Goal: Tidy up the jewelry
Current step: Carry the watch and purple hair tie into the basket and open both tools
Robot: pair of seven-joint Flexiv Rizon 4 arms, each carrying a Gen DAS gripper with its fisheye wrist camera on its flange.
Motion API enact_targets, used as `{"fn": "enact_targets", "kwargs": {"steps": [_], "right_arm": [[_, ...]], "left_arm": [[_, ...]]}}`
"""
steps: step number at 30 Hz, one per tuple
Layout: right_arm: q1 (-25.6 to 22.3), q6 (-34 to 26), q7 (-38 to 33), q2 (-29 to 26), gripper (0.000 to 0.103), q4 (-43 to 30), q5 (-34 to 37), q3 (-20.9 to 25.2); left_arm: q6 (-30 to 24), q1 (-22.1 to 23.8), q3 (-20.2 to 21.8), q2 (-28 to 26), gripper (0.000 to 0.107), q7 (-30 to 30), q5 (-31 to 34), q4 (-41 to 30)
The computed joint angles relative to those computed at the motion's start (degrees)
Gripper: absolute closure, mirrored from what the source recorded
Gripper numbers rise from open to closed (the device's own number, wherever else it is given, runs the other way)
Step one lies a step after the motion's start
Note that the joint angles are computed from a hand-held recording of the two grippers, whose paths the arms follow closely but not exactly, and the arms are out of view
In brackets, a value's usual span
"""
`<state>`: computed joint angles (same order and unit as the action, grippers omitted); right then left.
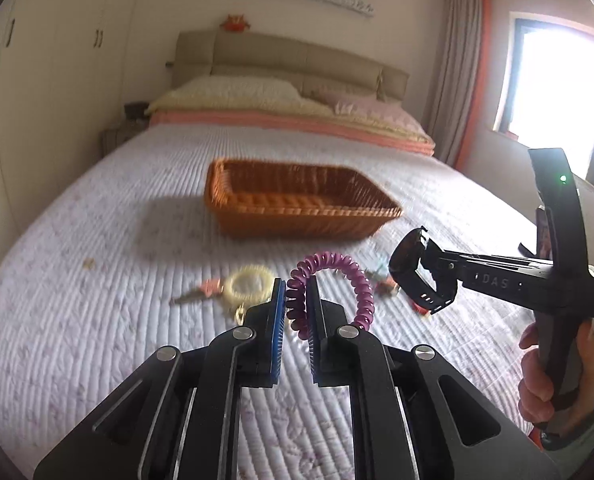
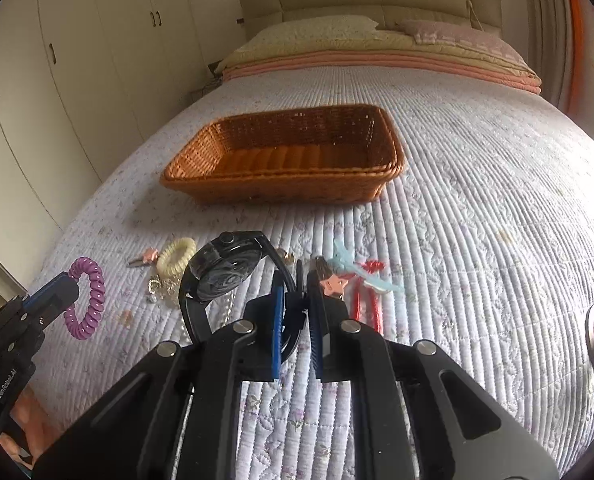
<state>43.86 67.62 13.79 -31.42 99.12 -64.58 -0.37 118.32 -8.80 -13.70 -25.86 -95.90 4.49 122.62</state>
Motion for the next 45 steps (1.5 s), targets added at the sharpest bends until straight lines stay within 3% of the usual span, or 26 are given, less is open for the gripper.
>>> {"fn": "enact_targets", "kwargs": {"steps": [5,12,17,19,23,27,30,36,40,41,45], "right_arm": [[-0.7,-1.0,1.2,1.6,0.093,-1.3,-4.0,-1.3],[-3.7,-1.5,-3.4,-1.8,0.093,-7.9,-2.9,-1.6],[-5.8,0.1,-11.8,-8.5,0.093,-16.6,6.9,-1.7],[-6.7,-1.2,-17.0,-11.9,0.093,-21.2,12.3,-0.5],[-8.7,-5.8,-26.9,-18.9,0.093,-31.0,22.4,3.3],[-8.7,-11.5,-33.4,-24.1,0.093,-38.8,28.9,4.8],[-8.0,-14.3,-35.9,-25.8,0.093,-40.8,32.1,4.4],[-7.0,-17.6,-40.1,-28.2,0.092,-45.1,38.1,3.3],[-6.5,-16.2,-41.3,-28.2,0.089,-45.3,41.6,2.1],[-6.4,-15.1,-41.5,-27.6,0.086,-44.3,42.2,1.9],[-4.3,-9.1,-38.7,-21.5,0.075,-34.6,40.0,-2.2]], "left_arm": [[2.4,-0.2,-0.1,0.8,0.099,0.1,0.9,-1.9],[-0.9,-0.2,-0.3,-2.3,0.099,3.5,0.8,-11.2],[-8.8,0.3,-2.2,-9.2,0.098,8.1,-2.1,-23.4],[-13.3,1.6,-4.5,-12.5,0.098,10.4,-3.4,-28.3],[-22.2,0.2,-4.4,-18.8,0.098,15.3,-8.4,-38.0],[-29.5,-5.2,2.5,-23.0,0.098,16.7,-13.1,-45.3],[-32.7,-6.6,4.9,-24.8,0.098,17.6,-14.8,-47.8],[-36.0,-8.6,8.0,-25.7,0.098,17.8,-15.4,-48.9],[-35.8,-7.1,6.1,-25.4,0.092,18.7,-16.3,-47.9],[-35.0,-6.1,4.6,-24.7,0.085,19.4,-16.6,-46.5],[-26.7,0.8,-4.8,-19.9,0.073,23.3,-17.6,-36.6]]}}
